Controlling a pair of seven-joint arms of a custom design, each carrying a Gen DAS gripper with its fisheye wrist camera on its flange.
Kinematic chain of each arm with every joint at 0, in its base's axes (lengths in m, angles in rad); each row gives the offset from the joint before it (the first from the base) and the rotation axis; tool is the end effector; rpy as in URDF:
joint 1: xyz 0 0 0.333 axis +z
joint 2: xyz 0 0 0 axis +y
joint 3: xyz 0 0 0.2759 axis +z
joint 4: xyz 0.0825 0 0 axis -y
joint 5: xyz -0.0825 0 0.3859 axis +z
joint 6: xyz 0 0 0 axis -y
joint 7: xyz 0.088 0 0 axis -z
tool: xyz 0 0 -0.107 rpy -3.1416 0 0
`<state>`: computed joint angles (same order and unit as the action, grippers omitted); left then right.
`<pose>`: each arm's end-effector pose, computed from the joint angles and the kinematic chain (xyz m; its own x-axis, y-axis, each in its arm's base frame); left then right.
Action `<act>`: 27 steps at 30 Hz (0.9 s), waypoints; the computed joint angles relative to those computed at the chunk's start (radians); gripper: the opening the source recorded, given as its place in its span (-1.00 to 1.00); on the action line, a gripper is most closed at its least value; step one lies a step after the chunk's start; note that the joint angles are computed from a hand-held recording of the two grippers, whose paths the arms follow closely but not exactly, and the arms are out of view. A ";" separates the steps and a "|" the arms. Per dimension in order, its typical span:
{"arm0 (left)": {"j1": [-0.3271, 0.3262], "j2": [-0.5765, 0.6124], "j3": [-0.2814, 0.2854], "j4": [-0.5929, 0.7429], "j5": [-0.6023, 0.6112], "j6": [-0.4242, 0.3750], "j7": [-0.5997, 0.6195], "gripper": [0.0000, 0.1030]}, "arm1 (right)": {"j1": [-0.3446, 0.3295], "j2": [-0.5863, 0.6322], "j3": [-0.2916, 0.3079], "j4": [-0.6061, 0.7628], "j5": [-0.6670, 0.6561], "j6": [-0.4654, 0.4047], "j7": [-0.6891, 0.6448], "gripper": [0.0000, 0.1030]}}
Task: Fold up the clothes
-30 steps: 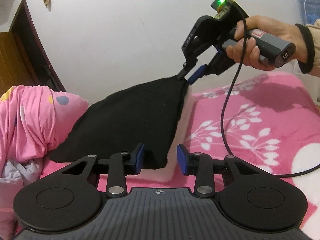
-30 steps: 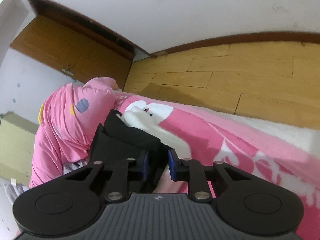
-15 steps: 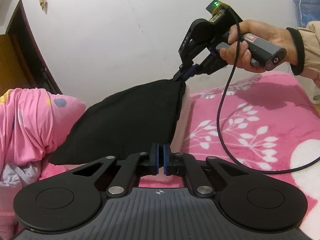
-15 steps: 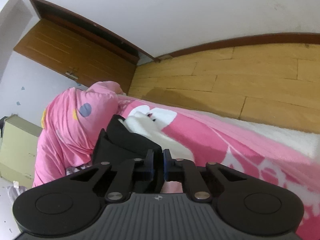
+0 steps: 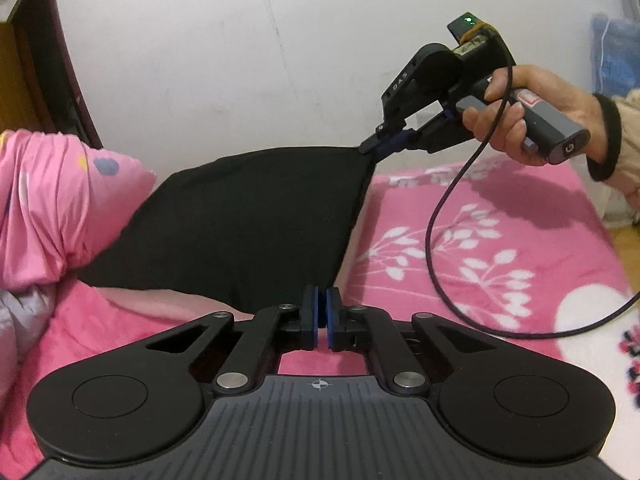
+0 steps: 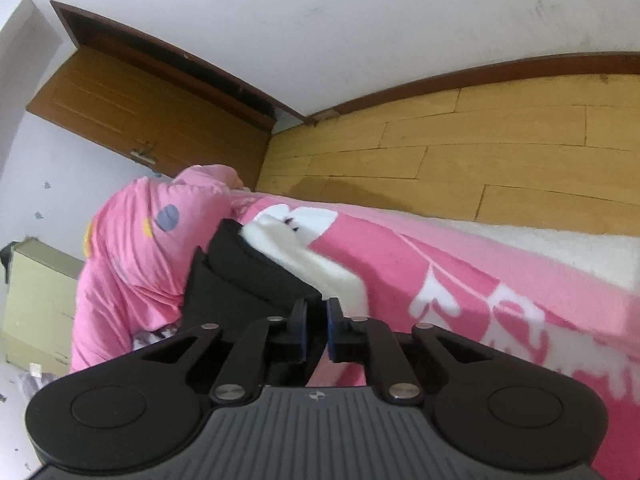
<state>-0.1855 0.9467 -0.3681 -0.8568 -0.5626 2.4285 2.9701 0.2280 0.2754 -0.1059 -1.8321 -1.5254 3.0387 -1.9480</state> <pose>0.7415 -0.2971 0.4075 -0.9299 -0.2908 -0.2252 0.0042 0.6038 -0.7972 0.6143 0.1567 0.3923 -0.4671 -0.4085 -0.7842 -0.2005 0.9127 -0.3560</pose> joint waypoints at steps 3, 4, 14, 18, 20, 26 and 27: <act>0.017 -0.017 -0.003 -0.009 -0.015 -0.033 -0.032 -0.88 | 0.018 -0.057 0.018 -0.042 0.041 -0.076 -0.108 -0.75; 0.020 -0.026 -0.002 -0.015 -0.021 -0.040 -0.053 -0.85 | 0.022 -0.069 0.021 -0.042 0.022 -0.082 -0.114 -0.75; 0.082 -0.182 0.012 -0.202 -0.112 -0.028 -0.339 -0.58 | -0.020 0.088 0.145 0.166 0.470 -0.015 -0.715 -0.71; 0.163 -0.343 -0.006 -0.417 -0.234 0.020 -0.323 -0.32 | 0.049 0.033 0.135 0.122 0.488 0.007 -0.772 -0.67; 0.199 -0.427 -0.005 -0.518 -0.312 0.033 -0.314 -0.18 | 0.120 -0.028 0.118 0.090 0.448 -0.057 -0.777 -0.50; 0.273 -0.695 0.029 -0.828 -0.598 0.045 -0.202 0.59 | 0.278 -0.165 0.195 0.046 0.335 -0.401 -0.853 0.13; 0.276 -0.742 0.039 -0.878 -0.642 0.049 -0.176 0.69 | 0.299 -0.168 0.216 0.051 0.328 -0.462 -0.861 0.22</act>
